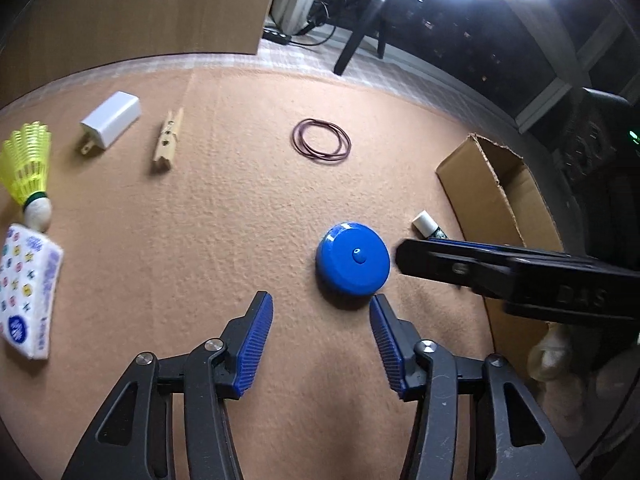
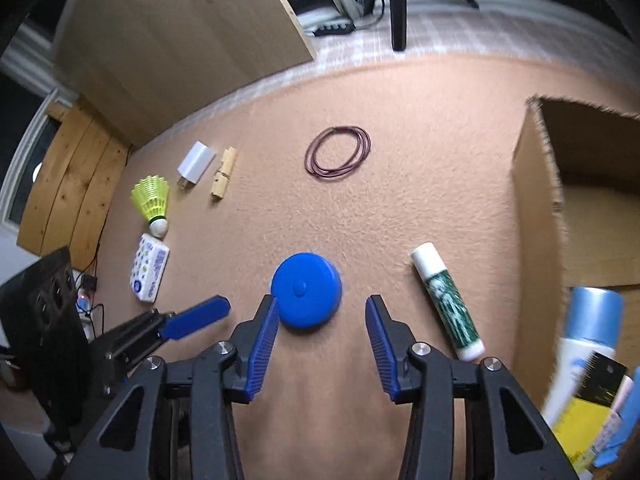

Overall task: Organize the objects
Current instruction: 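Grasp the blue tape measure with the right tool and lift, then carry the blue tape measure into the box and open the right tool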

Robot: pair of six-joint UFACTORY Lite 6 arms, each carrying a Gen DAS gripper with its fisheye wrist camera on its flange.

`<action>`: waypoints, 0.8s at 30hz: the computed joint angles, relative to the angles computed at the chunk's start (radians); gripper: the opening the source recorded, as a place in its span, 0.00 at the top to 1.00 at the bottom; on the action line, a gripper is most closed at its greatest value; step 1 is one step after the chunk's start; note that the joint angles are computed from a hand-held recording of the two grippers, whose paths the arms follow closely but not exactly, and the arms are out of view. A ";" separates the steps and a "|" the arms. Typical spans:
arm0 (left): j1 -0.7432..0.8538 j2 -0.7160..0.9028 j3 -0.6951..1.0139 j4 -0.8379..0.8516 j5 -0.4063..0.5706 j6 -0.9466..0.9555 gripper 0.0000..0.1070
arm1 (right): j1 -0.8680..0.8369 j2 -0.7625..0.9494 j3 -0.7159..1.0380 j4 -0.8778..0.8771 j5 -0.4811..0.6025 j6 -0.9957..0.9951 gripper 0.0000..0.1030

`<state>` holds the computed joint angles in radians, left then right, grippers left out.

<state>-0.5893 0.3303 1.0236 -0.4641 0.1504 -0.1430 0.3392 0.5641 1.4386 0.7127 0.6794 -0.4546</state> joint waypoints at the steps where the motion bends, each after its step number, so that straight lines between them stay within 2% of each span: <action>1: 0.002 0.020 0.017 -0.042 0.002 0.048 0.53 | 0.002 0.020 0.018 0.000 0.004 0.007 0.66; 6: 0.005 0.091 0.084 -0.123 0.011 0.150 0.55 | 0.008 0.087 0.082 0.006 0.020 0.015 0.69; 16: 0.010 0.155 0.160 -0.153 0.026 0.200 0.60 | 0.002 0.122 0.113 0.030 0.051 -0.013 0.76; 20: 0.002 0.164 0.175 -0.136 0.027 0.184 0.63 | 0.003 0.123 0.114 0.037 0.054 -0.020 0.76; 24: -0.014 0.160 0.169 -0.021 0.013 0.071 0.63 | 0.000 0.119 0.105 0.050 0.052 -0.029 0.77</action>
<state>-0.6035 0.4899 1.1929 -0.4850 0.1636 -0.0720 0.3395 0.6831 1.5432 0.7631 0.7310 -0.4833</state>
